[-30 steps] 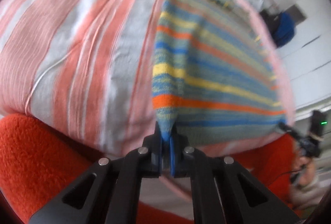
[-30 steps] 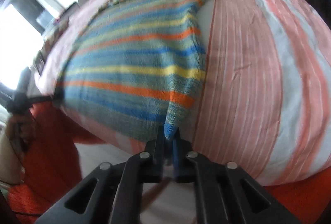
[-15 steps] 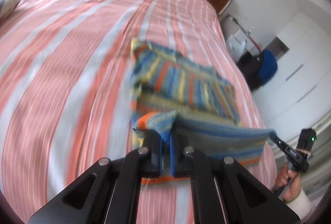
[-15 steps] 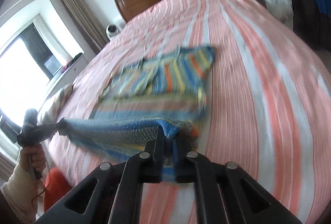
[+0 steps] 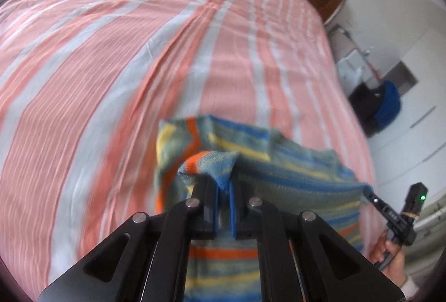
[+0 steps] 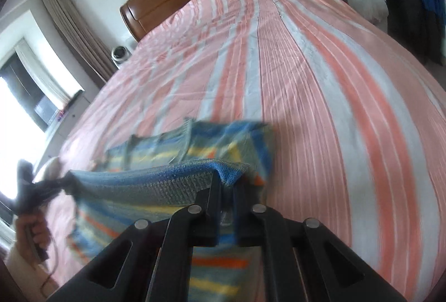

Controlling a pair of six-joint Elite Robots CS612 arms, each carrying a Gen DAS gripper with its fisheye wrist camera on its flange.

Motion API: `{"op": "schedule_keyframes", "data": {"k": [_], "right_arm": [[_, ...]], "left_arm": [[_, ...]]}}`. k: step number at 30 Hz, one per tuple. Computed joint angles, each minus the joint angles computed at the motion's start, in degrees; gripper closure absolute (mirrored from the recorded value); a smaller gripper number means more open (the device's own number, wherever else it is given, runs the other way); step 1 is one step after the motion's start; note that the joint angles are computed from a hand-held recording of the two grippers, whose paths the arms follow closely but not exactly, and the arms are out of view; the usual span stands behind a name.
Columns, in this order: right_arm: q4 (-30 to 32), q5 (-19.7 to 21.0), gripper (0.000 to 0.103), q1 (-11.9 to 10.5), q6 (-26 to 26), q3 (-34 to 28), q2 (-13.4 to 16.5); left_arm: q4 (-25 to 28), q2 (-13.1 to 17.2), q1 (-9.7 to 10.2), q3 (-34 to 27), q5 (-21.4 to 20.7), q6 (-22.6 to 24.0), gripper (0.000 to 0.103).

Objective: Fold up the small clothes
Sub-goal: 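Grasp the sweater hem with both grippers and lift it, then fold the hem up toward the collar with both grippers and release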

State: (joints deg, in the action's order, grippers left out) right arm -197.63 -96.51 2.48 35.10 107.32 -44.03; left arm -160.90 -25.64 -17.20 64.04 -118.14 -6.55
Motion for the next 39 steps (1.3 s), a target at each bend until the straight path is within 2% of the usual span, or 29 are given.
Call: {"op": "schedule_keyframes", "data": {"k": [2,3,4,5,6,7,8,10,12,13,15,16,18,19,20,21,22,23,24,25,27,29,31,32,33,34,35,37,39], "right_arm": [[1.1,0.4,0.096,-0.8,-0.6,-2.4,1.8],[1.3,1.1,0.091,-1.3,1.1,-2.9,2.4],[1.4,1.4,0.082,-1.8,2.6,-2.9,2.5],[0.1,1.8,0.075,-2.1,4.0,-2.4,2.4],[-2.1,1.2,0.072,-2.2,4.9,-1.4,1.9],[-3.4,0.7,0.068,-2.2,4.7,-0.3,1.1],[-3.3,0.5,0.068,-2.1,4.0,0.6,0.0],[-0.6,3.7,0.068,-1.9,0.5,2.3,-2.7],[3.1,11.1,0.068,-2.0,-2.8,2.3,-4.1],[5.6,16.9,0.068,-2.2,-3.7,1.4,-4.0],[11.1,25.3,0.068,-2.3,-3.2,-2.6,-2.1],[13.3,27.0,0.068,-2.0,-3.1,-4.6,-0.9],[19.1,28.7,0.068,-1.7,-3.9,-10.0,2.2],[20.7,27.8,0.068,-1.7,-3.6,-12.9,4.2],[19.9,25.2,0.068,-1.6,-2.3,-14.7,5.4],[18.1,22.2,0.068,-1.4,-0.8,-15.7,6.1],[14.8,18.2,0.068,-1.2,1.8,-16.2,6.6],[9.9,15.1,0.066,-0.9,4.5,-15.9,6.8],[5.0,13.7,0.066,-0.7,6.4,-15.5,6.7],[2.6,14.6,0.066,-0.5,6.7,-15.3,6.6],[4.7,19.8,0.062,-0.1,4.5,-16.0,6.0],[11.3,27.6,0.058,0.8,-0.1,-18.1,6.1],[21.0,32.1,0.055,2.1,-5.4,-21.7,7.1],[26.7,32.8,0.055,3.1,-8.7,-24.1,7.9],[31.5,32.6,0.055,3.9,-11.4,-26.9,9.1],[34.9,30.4,0.055,4.9,-13.0,-30.1,10.7],[35.9,28.4,0.055,5.5,-12.9,-32.4,12.0],[34.4,23.5,0.055,6.6,-12.1,-36.7,14.7],[27.6,21.1,0.055,7.1,-8.7,-37.2,15.5]], "left_arm": [[0.9,1.5,-0.35,-2.5,4.0,-2.8,0.069],[0.7,1.7,-0.1,-3.0,4.9,-4.5,0.044],[-1.0,1.6,0.47,-2.5,4.4,-6.5,0.03],[-2.9,1.6,0.95,-2.3,3.0,-7.9,0.027],[-4.7,1.2,1.66,-1.4,0.9,-8.3,0.026],[-4.9,0.3,2.3,-0.1,-1.4,-6.3,0.026],[-4.3,-0.4,2.57,0.9,-2.8,-3.7,0.026],[-2.9,-2.5,2.89,4.1,-6.9,4.0,0.025],[-1.0,-4.2,2.76,7.5,-10.4,12.2,0.022],[-0.1,-4.9,2.44,9.7,-11.1,16.1,0.02],[2.1,-5.6,1.59,11.7,-8.7,20.7,0.02],[2.4,-5.8,0.88,13.2,-4.4,22.6,0.024],[-0.6,-5.7,0.71,15.1,-1.2,21.8,0.036],[-3.4,-5.8,1.16,16.2,-1.8,21.0,0.036],[-4.2,-6.3,1.58,17.3,-2.2,20.1,0.036],[-4.7,-7.0,2.04,18.3,-2.6,19.0,0.036],[-5.6,-7.5,2.36,19.2,-2.9,18.3,0.031],[-6.9,-8.0,2.69,20.3,-2.7,17.6,0.026],[-8.3,-8.3,3.1,20.9,-2.7,17.0,0.021],[-10.9,-8.5,3.52,22.0,-2.8,15.9,0.02],[-15.8,-8.3,4.3,23.4,-3.0,12.6,0.017],[-20.8,-7.5,4.82,24.4,-2.8,8.5,0.016],[-25.8,-6.3,5.27,24.9,-2.9,5.2,0.016],[-27.3,-5.8,5.39,25.0,-3.2,5.0,0.016],[-27.9,-5.6,5.45,24.8,-3.6,5.3,0.014],[-27.9,-5.4,5.52,24.6,-4.5,5.9,0.01],[-28.1,-5.3,5.63,24.5,-5.2,6.5,0.008],[-28.2,-5.0,5.83,24.4,-6.1,7.2,0.006],[-27.8,-4.9,5.87,24.1,-6.6,7.2,0.005]]}}
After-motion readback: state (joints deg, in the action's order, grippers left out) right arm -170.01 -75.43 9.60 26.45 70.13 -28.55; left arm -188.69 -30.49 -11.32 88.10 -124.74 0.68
